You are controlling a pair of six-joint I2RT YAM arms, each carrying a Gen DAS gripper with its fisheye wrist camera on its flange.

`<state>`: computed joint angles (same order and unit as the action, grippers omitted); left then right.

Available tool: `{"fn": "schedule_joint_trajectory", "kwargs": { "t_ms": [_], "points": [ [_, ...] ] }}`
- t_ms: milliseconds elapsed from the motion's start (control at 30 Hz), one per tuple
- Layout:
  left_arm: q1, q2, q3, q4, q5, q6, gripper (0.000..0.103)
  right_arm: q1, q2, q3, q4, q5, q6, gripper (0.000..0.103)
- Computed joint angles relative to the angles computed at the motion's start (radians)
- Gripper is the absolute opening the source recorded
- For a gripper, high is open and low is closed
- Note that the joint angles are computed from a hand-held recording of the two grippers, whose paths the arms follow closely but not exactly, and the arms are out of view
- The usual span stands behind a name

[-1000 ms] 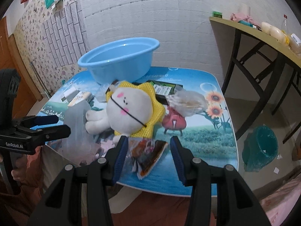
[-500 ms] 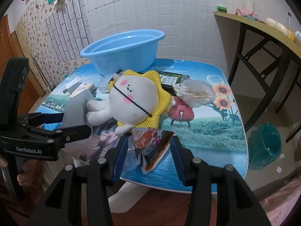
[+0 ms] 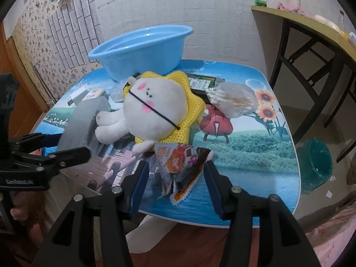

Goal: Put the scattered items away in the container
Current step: 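Move the left tool to the frosted box while the right tool reaches the snack bag, then lift the frosted box with the left tool while the right tool grasps the snack bag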

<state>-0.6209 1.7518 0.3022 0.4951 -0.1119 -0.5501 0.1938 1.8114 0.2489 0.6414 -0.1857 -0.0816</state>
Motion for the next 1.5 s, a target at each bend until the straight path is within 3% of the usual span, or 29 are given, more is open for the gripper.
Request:
{"fn": "schedule_joint_trajectory", "kwargs": {
  "t_ms": [200, 233, 267, 567, 833, 1133, 1233, 1300, 1367, 1467, 1500],
  "points": [
    [0.033, -0.115, -0.091, 0.003, -0.006, 0.040, 0.071, 0.011, 0.030, 0.007, 0.025, 0.029, 0.015, 0.050],
    [0.043, -0.135, -0.106, -0.004, -0.010, 0.045, 0.071, 0.008, 0.034, 0.006, 0.032, 0.028, 0.016, 0.048],
    [0.049, -0.141, -0.112, -0.005, -0.013, 0.048, 0.070, 0.004, 0.034, 0.001, 0.044, 0.025, 0.019, 0.035],
    [0.168, -0.223, -0.209, -0.027, -0.003, 0.098, 0.066, -0.003, -0.047, -0.043, 0.045, 0.012, 0.012, 0.024],
    [0.193, -0.225, -0.252, -0.007, -0.042, 0.134, 0.064, 0.038, -0.094, -0.051, 0.024, 0.056, 0.013, 0.024],
    [0.171, -0.089, -0.199, 0.050, -0.076, 0.156, 0.064, 0.043, -0.060, -0.033, 0.012, 0.072, 0.018, 0.028],
    [0.198, -0.039, -0.172, 0.073, -0.054, 0.175, 0.065, 0.053, -0.058, -0.039, 0.023, 0.091, 0.017, 0.031],
    [0.212, -0.017, -0.159, 0.083, -0.041, 0.184, 0.065, 0.060, -0.061, -0.041, 0.024, 0.105, 0.015, 0.042],
    [0.210, 0.000, -0.150, 0.096, -0.048, 0.192, 0.065, 0.069, -0.067, -0.048, 0.037, 0.124, 0.014, 0.047],
    [0.207, 0.019, -0.134, 0.096, -0.051, 0.198, 0.073, 0.072, -0.056, -0.040, 0.035, 0.130, 0.010, 0.049],
    [0.207, 0.025, -0.131, 0.097, -0.051, 0.198, 0.081, 0.075, -0.048, -0.036, 0.038, 0.140, 0.012, 0.049]
  ]
}}
